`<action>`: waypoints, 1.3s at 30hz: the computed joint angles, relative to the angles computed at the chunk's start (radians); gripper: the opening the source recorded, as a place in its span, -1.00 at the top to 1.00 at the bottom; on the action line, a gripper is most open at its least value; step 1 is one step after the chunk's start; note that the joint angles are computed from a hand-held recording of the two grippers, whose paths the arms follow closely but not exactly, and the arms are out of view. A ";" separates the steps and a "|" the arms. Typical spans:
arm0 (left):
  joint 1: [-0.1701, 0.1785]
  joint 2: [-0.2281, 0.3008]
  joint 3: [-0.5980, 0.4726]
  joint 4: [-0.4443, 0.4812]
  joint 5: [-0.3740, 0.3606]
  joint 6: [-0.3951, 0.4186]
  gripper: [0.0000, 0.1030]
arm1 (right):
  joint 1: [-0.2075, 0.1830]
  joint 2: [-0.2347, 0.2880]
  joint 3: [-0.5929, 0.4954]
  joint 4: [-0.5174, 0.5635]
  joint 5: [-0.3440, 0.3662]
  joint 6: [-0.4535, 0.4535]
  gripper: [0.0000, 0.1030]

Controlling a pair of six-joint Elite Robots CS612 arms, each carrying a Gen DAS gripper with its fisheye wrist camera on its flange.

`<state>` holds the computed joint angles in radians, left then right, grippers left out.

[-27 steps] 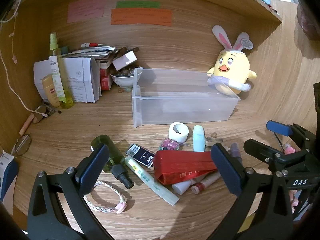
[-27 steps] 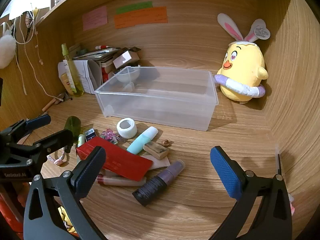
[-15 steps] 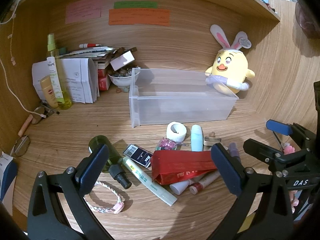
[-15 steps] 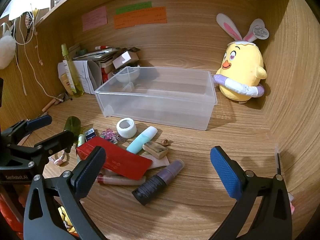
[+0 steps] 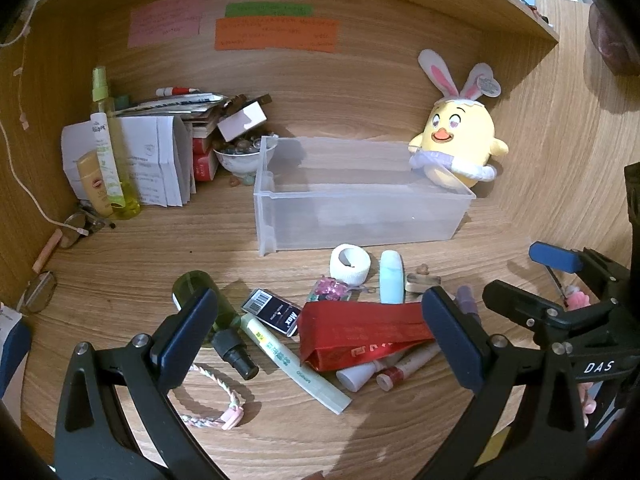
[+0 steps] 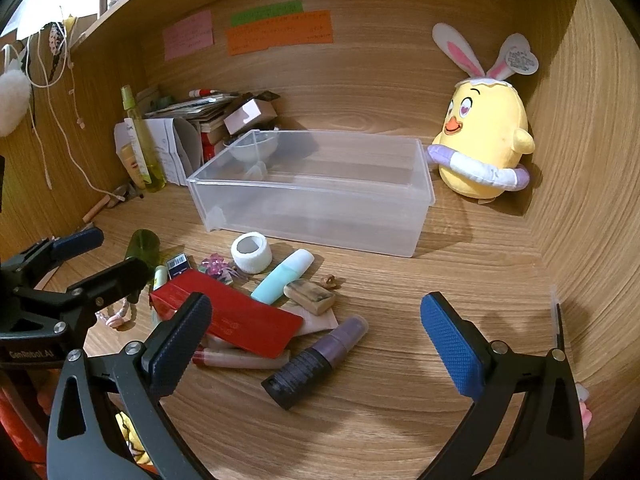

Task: Organize objects
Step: 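Move both grippers toward the scattered items in front of the clear box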

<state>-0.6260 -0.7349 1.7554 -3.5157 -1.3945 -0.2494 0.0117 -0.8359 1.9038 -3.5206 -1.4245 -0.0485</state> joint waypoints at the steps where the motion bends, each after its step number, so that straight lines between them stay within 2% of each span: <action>1: 0.001 0.001 -0.002 0.002 -0.004 0.000 -1.00 | 0.000 0.001 0.000 -0.001 -0.001 0.001 -1.00; 5: 0.001 0.008 -0.006 -0.002 -0.004 -0.005 -1.00 | 0.001 0.004 -0.002 0.000 -0.007 0.003 -1.00; 12: 0.015 0.013 -0.012 0.003 -0.054 -0.035 -1.00 | 0.001 0.009 -0.007 0.001 -0.014 0.006 -1.00; 18: 0.015 0.011 -0.008 0.011 -0.042 -0.030 -1.00 | 0.004 0.014 -0.012 0.000 -0.024 0.007 -1.00; 20: 0.013 0.007 -0.005 0.014 -0.007 -0.044 -1.00 | 0.003 0.014 -0.012 0.004 -0.021 0.013 -1.00; 25: 0.030 -0.004 0.004 0.014 -0.011 -0.053 -1.00 | 0.001 0.014 -0.013 0.011 -0.018 0.022 -1.00; 29: 0.044 -0.008 0.009 0.036 -0.011 -0.065 -1.00 | 0.007 0.018 -0.015 0.018 -0.052 0.011 -1.00; 31: 0.051 -0.007 0.010 0.047 -0.008 -0.076 -0.90 | 0.008 0.021 -0.017 0.024 -0.063 0.013 -0.97; 33: 0.059 -0.008 0.010 0.073 0.000 -0.090 -0.68 | 0.004 0.022 -0.020 0.041 -0.061 0.019 -0.92; 39: 0.086 0.001 0.000 0.140 -0.027 -0.139 -0.68 | -0.014 0.026 -0.022 0.093 -0.036 0.051 -0.66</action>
<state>-0.5400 -0.7337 1.7555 -3.3760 -1.4214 -0.3881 -0.0020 -0.8103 1.8823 -3.4272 -1.4604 0.0027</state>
